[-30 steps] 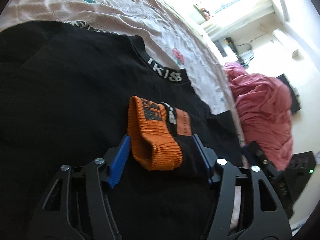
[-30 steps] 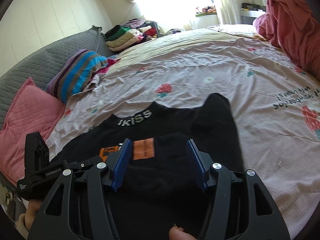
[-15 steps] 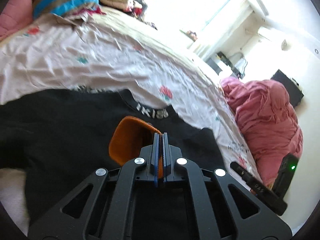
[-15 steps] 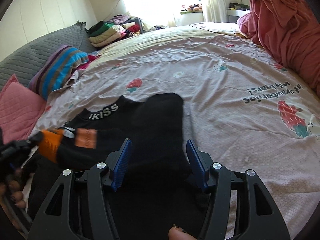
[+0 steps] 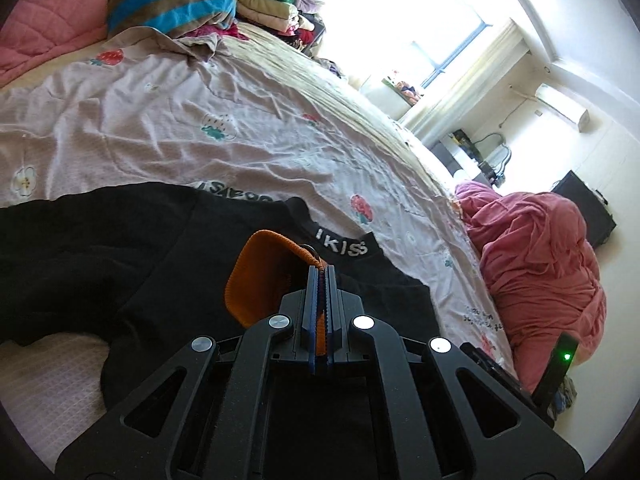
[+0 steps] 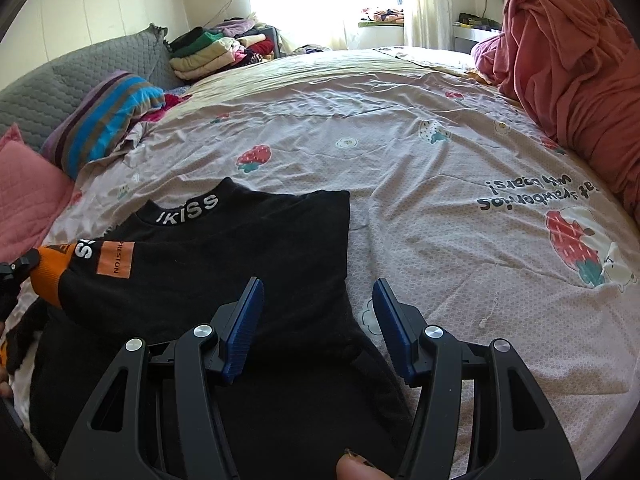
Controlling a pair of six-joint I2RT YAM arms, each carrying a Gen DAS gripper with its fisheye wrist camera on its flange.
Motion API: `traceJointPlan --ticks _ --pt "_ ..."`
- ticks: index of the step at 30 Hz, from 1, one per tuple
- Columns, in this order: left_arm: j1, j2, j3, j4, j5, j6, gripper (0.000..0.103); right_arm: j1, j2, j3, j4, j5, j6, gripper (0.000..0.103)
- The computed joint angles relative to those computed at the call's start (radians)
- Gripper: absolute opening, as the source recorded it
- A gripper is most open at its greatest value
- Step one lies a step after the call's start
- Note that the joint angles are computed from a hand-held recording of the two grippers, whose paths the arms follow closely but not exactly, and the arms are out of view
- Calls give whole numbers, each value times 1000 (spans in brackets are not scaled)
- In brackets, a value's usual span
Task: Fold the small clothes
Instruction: 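Grasp the folded orange cuff with the left gripper, straighten it, release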
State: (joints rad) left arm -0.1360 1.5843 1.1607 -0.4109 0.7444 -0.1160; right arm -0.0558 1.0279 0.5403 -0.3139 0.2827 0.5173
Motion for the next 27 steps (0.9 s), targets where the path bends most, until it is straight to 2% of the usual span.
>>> traceJointPlan --ticks 5,12,16,19,20,22,24,27 --pt "0 -32 -23 36 -110 6 0 3 35 15 15 -10 -17 55" --pt "-35 -15 -8 5 -156 64 0 7 120 58 41 -90 -46 55" --pt "-96 6 -12 -33 -191 118 11 40 170 76 54 -98 -63 55" --pt "-133 45 -6 -77 -228 146 19 30 205 84 59 -148 -69 55" --pt "-136 58 -10 -86 -238 152 25 28 216 88 56 -157 -69 55" --pt "-129 92 -21 -97 -255 152 27 19 235 89 55 -175 -72 55" --pt "-106 102 -36 -89 -221 147 27 14 256 91 47 -173 -71 60" --pt "-89 83 -49 -93 -206 159 27 -5 291 86 50 -192 -60 61"
